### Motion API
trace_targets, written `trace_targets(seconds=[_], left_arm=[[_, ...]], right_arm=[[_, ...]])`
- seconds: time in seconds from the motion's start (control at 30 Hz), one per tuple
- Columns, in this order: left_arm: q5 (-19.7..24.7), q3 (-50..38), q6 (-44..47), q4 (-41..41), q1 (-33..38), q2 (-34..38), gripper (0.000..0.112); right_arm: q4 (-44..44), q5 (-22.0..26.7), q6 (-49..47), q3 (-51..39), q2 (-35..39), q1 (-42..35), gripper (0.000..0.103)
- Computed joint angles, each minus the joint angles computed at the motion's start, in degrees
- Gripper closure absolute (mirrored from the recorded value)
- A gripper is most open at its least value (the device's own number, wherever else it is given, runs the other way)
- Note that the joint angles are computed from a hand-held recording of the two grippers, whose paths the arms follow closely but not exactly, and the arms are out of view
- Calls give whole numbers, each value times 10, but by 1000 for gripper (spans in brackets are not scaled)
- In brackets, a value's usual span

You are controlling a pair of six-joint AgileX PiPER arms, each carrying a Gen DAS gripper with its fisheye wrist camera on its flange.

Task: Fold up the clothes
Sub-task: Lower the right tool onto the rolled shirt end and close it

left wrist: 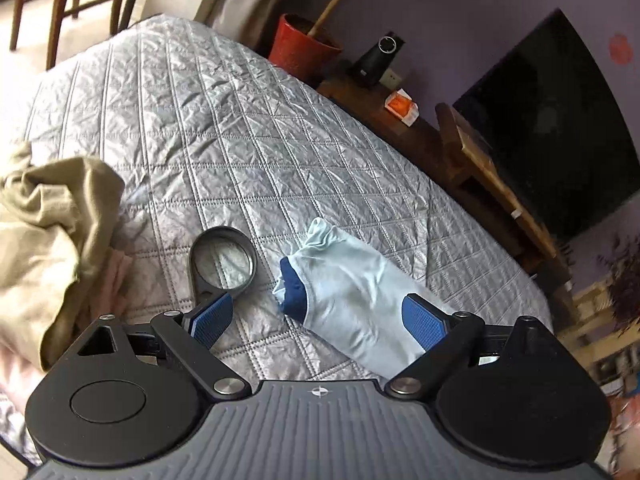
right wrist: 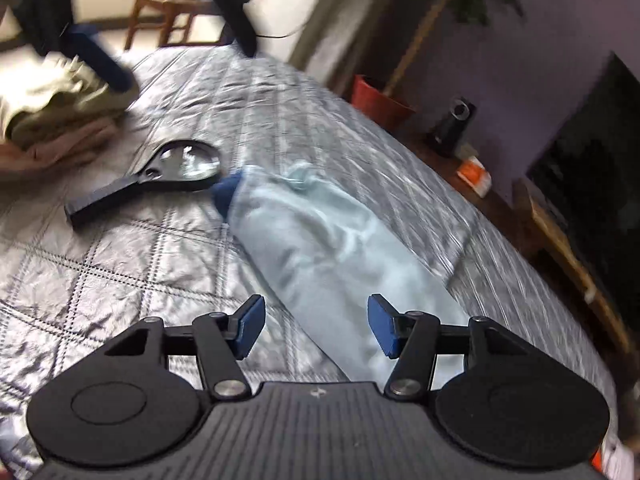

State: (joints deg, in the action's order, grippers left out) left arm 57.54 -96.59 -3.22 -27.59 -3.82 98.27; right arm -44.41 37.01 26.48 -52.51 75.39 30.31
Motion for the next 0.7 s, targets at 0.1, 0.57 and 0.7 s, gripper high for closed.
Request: trace_targets(seconds=[0.1, 0.57, 0.7], left_arm=[[5, -5, 2, -6, 3, 6, 18], [4, -16, -55, 25, 21, 15, 18], [4, -12, -78, 17, 38, 18, 18]], right_arm=[[-12, -20, -5, -4, 17, 5, 42], [-132, -51, 74, -27, 94, 14, 36], [-100, -57, 49, -38, 98, 7, 45]])
